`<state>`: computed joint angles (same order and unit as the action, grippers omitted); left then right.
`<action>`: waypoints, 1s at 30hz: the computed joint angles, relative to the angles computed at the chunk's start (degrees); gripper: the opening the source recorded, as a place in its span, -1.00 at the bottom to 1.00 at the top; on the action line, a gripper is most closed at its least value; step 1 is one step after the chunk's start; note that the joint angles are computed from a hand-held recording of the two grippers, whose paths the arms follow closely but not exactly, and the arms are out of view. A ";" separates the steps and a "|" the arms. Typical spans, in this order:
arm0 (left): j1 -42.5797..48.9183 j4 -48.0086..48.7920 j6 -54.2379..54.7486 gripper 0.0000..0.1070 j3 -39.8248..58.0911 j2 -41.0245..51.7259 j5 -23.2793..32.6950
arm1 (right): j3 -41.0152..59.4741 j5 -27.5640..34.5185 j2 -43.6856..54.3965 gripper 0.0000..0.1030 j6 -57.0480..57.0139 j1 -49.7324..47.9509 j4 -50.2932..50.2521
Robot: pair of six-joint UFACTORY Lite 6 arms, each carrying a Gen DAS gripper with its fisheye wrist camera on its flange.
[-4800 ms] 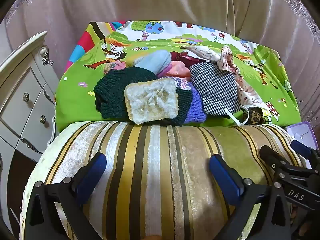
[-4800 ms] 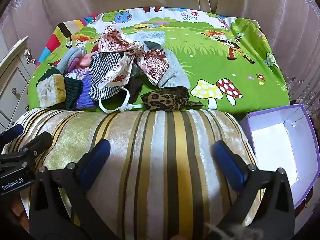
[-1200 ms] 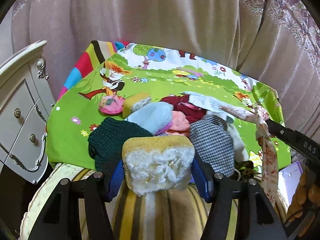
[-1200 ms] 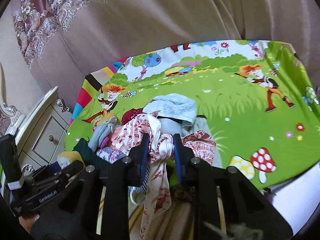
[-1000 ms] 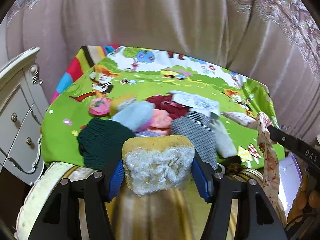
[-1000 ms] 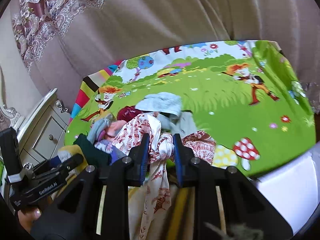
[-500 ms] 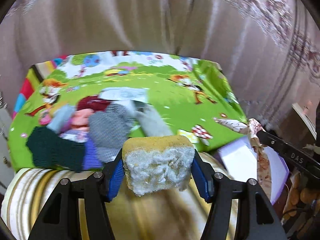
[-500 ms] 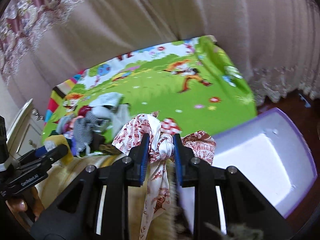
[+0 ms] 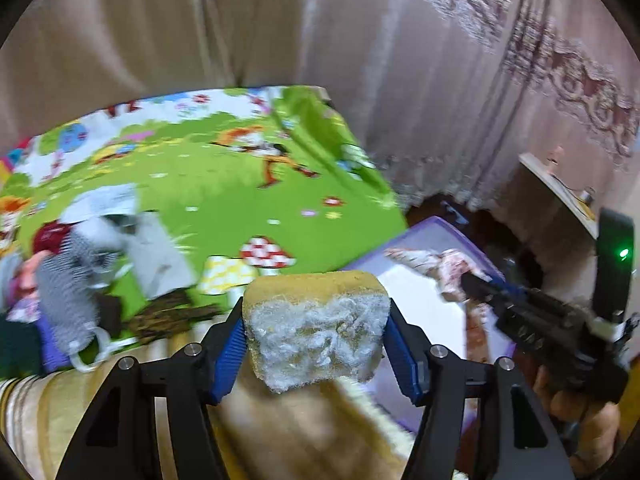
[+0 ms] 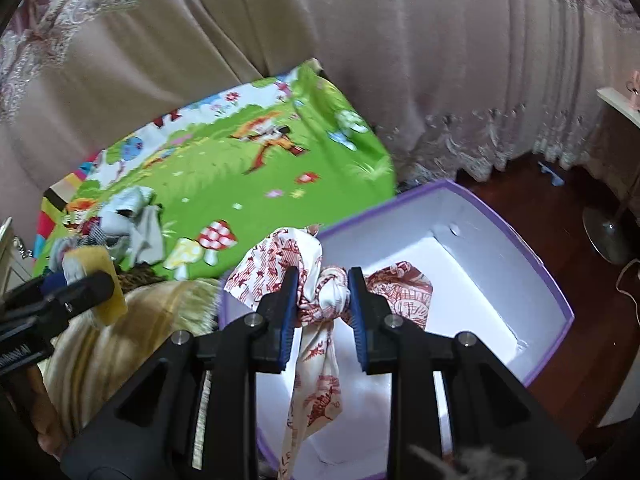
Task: Organize soft objects
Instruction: 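Carry the sponge block and scarf into the purple-rimmed box and open both tools, then move both open tools back over the pile of soft items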
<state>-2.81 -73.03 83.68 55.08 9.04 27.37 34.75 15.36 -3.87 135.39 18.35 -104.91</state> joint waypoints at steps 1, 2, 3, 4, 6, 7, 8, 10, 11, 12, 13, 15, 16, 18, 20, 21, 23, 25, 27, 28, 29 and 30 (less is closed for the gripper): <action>-1.01 -0.01 -0.19 0.20 0.47 0.51 -0.02 | -1.31 -0.43 -0.66 -0.43 1.65 -1.06 -1.61; -2.51 0.04 -0.51 0.21 1.24 1.42 0.10 | -1.90 -0.74 -0.77 -0.43 2.62 -1.84 -2.62; -3.51 0.39 -0.94 0.22 1.93 2.17 0.43 | -2.76 -0.94 -1.29 -0.43 2.99 -2.59 -3.02; -4.78 1.09 -1.79 0.25 2.71 2.99 0.27 | -3.06 -0.92 -1.27 -0.41 3.09 -2.95 -2.90; -6.47 1.91 -2.87 0.33 3.71 4.03 -0.24 | -3.78 -1.23 -1.61 -0.32 1.13 -4.28 -1.00; -7.09 1.78 -2.91 0.39 3.80 4.24 -0.35 | -3.96 -1.12 -1.71 -0.16 -0.42 -4.60 0.55; -7.35 1.65 -2.92 0.45 3.79 4.24 -0.52 | -4.29 -0.87 -2.01 0.03 -0.96 -4.78 1.41; -7.32 0.92 -2.10 0.52 3.16 3.74 -0.58 | -4.79 -0.90 -2.57 0.20 0.64 -5.22 -0.06; -7.15 0.84 -2.07 0.54 3.10 3.68 -0.72 | -4.67 -0.77 -2.41 0.25 1.16 -5.09 -0.49; -6.89 0.97 -2.47 0.54 2.95 3.52 -1.07 | -4.61 -0.77 -2.45 0.26 0.91 -5.08 -0.34; -6.42 1.26 -3.12 0.54 3.19 3.71 -1.26 | -4.50 -0.80 -2.39 0.26 0.89 -4.98 -0.34; -5.03 0.52 -3.65 0.54 3.46 4.16 -1.53 | -4.01 -0.89 -2.19 0.27 0.74 -4.36 -0.07; -4.06 -0.49 -3.36 0.54 3.12 4.02 -1.84 | -3.72 -0.87 -2.06 0.27 0.74 -3.90 -0.07; -2.78 -2.23 -1.95 0.54 2.43 3.60 -2.21 | -3.08 -0.15 -1.75 0.27 -0.76 -2.35 1.42; -1.51 -4.59 1.08 0.54 1.39 2.70 -2.39 | -2.08 1.10 -1.40 0.27 -4.31 -0.42 5.04; -0.69 -6.32 3.49 0.54 0.51 1.80 -2.34 | -1.71 1.39 -1.32 0.27 -4.54 0.33 5.26; 0.83 -8.69 7.21 0.54 -0.85 0.26 -2.02 | -1.25 1.63 -1.41 0.27 -3.58 1.49 4.61; 2.94 -8.36 8.35 0.54 -1.37 -0.66 -1.48 | 0.25 1.52 -0.53 0.27 -4.60 3.30 5.73; 4.94 -6.10 6.79 0.54 -0.90 -0.73 -0.13 | 1.91 1.49 0.55 0.27 -5.80 5.04 6.94; 6.75 -5.30 6.40 0.54 -0.62 -0.65 1.14 | 3.12 1.59 1.26 0.27 -7.19 6.22 8.32; 8.06 -5.28 6.65 0.54 -0.78 -0.91 1.92 | 4.02 1.92 1.90 0.27 -8.17 7.17 9.38; 9.62 -5.55 7.37 0.54 -0.82 -0.99 2.87 | 5.68 2.49 2.91 0.27 -10.66 8.72 11.68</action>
